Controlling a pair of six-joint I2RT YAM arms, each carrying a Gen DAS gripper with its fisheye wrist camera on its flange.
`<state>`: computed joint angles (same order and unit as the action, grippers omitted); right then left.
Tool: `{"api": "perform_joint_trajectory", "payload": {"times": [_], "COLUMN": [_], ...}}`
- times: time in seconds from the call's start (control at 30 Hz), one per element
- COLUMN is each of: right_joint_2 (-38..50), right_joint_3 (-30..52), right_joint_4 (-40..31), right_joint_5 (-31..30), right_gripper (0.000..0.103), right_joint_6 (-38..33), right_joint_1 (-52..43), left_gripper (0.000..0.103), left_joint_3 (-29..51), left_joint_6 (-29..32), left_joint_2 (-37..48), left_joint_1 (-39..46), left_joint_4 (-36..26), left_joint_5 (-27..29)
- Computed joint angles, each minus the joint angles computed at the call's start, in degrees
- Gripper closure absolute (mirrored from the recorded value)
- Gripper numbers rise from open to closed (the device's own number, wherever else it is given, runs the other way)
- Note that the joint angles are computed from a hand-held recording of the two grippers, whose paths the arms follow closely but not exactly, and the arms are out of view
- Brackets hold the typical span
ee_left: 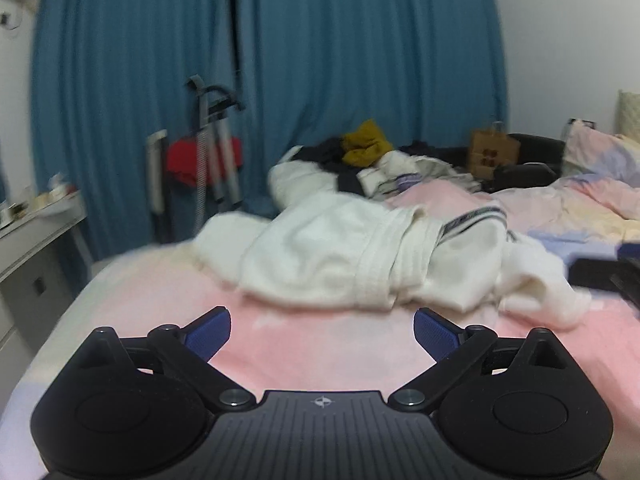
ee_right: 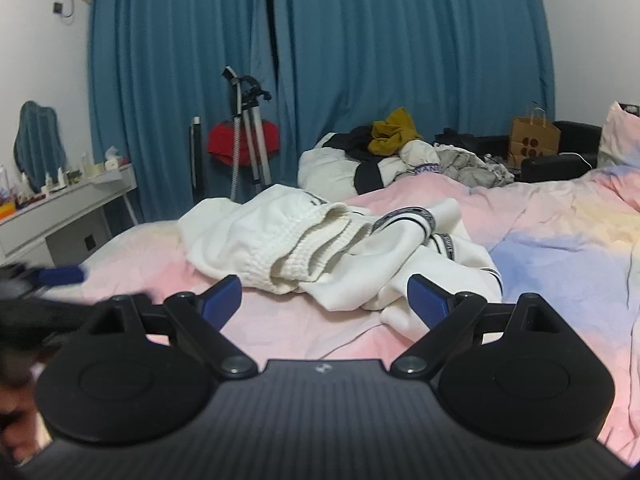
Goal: Fold clothes
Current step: 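Grasp the ribbed cuff of the white sweatshirt with the left gripper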
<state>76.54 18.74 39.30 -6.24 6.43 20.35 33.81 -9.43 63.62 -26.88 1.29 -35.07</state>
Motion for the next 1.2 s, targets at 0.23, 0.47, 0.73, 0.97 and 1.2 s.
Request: {"api": "perform_joint_trajectory", "payload": {"times": [0.23,0.47,0.73,0.97,1.2], "right_joint_2": [8.7,20.7,27.1,28.6,28.2], "right_joint_3": [2.1,8.4,11.8,10.7,8.4], "right_joint_4": [5.5,8.9,10.5,15.1,20.7], "right_joint_5": [-0.2,0.0,-2.1,-2.1,-1.5], "right_gripper": [0.012,0.012,0.012,0.012,0.012], "right_joint_6": [0.2,2.1,3.2,3.1,3.6], "right_joint_1": [-2.6,-5.6,-7.2,-7.1,-6.0], "left_gripper": [0.007,0.011,0.029,0.091,0.095], "left_joint_3": [20.5,48.7,77.5,79.2,48.3], "left_joint_6": [8.7,16.8,21.8,16.2,11.7], "left_joint_2": [30.9,55.7,75.4,73.0,46.6], "left_joint_1": [11.7,11.5,8.9,9.2,7.3], "left_joint_4": [12.9,8.0,-2.8,-9.8,2.5], "left_joint_5": [11.4,11.3,3.5,3.7,-0.9]}}
